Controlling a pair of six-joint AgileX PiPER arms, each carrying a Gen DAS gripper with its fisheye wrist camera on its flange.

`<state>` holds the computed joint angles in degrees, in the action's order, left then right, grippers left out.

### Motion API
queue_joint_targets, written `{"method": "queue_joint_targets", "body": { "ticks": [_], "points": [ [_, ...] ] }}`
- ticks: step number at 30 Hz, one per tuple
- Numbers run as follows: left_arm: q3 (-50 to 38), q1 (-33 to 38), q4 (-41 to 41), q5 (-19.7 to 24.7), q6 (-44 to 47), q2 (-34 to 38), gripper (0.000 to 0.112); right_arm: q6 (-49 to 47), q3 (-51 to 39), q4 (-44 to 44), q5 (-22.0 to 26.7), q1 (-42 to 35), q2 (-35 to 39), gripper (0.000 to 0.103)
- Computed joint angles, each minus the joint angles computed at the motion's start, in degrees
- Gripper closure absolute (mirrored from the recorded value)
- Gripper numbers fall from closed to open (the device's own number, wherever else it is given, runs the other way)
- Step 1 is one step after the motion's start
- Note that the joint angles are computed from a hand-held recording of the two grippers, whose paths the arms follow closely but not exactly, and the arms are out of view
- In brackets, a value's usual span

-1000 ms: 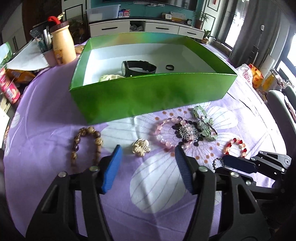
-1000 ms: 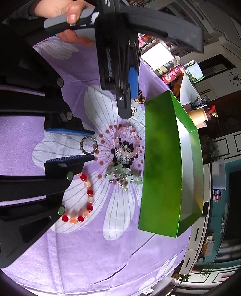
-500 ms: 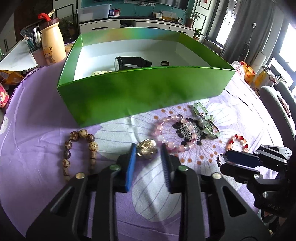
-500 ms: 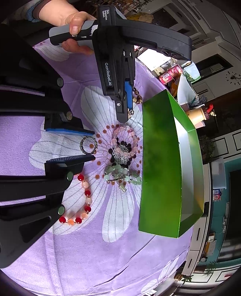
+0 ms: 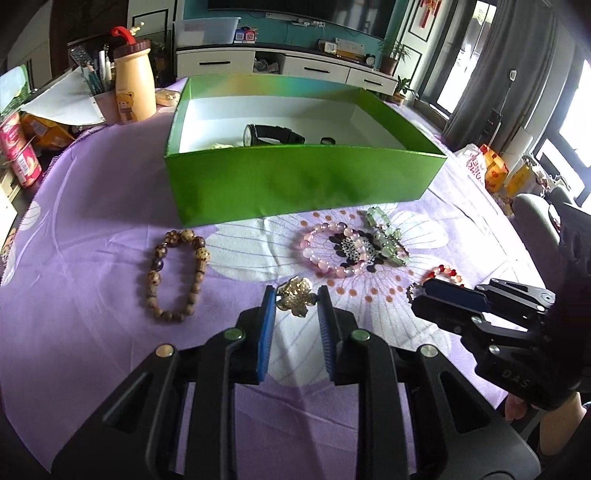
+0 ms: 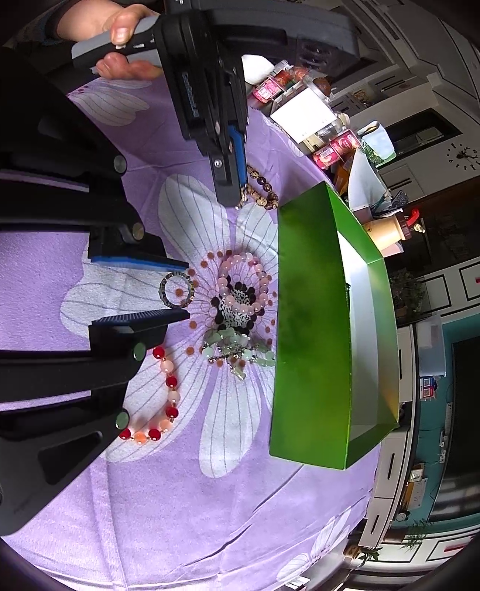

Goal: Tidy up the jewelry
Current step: 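Carry the brooch and silver ring into the green box and release both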

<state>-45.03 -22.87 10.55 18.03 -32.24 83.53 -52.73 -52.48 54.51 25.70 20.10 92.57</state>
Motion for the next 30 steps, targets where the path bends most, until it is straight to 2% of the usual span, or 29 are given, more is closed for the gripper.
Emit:
{"method": "queue_joint_targets", "body": {
  "ticks": [3, 8, 13, 16, 21, 27, 30],
  "points": [
    [0.3, 0.6, -1.5, 0.8, 0.7, -2.4, 0.090, -0.3, -0.1, 0.4, 0.1, -0.4, -0.9, 0.083],
    [-1.2, 3.5, -11.9, 1.5, 10.5, -4.9, 0.090, -0.4, -1.2, 0.9, 1.1, -1.9, -2.4, 0.083],
    [-5.7, 4.9, -15.9, 3.4, 15.4, -4.3, 0.090, 0.3, -5.0, 1.1, 2.7, -4.0, -2.2, 0.083],
    [-9.1, 4.7, -15.0, 4.4, 15.2, -2.9, 0.090, 1.4, -7.6, 0.2, 2.7, -4.7, -1.5, 0.083],
    [-16.2, 4.2, -13.4, 6.4, 14.7, 1.9, 0.090, 5.3, -13.4, -3.1, 3.1, -5.4, 0.8, 0.083],
    [-26.0, 6.4, -19.7, 9.8, 20.6, 9.8, 0.090, 11.8, -22.8, -7.9, 5.0, -6.5, 6.3, 0.083],
    [-32.5, 7.7, -22.5, 12.9, 22.1, 14.9, 0.090, 15.4, -28.3, -10.2, 6.7, -7.1, 10.0, 0.083]
  ]
}}
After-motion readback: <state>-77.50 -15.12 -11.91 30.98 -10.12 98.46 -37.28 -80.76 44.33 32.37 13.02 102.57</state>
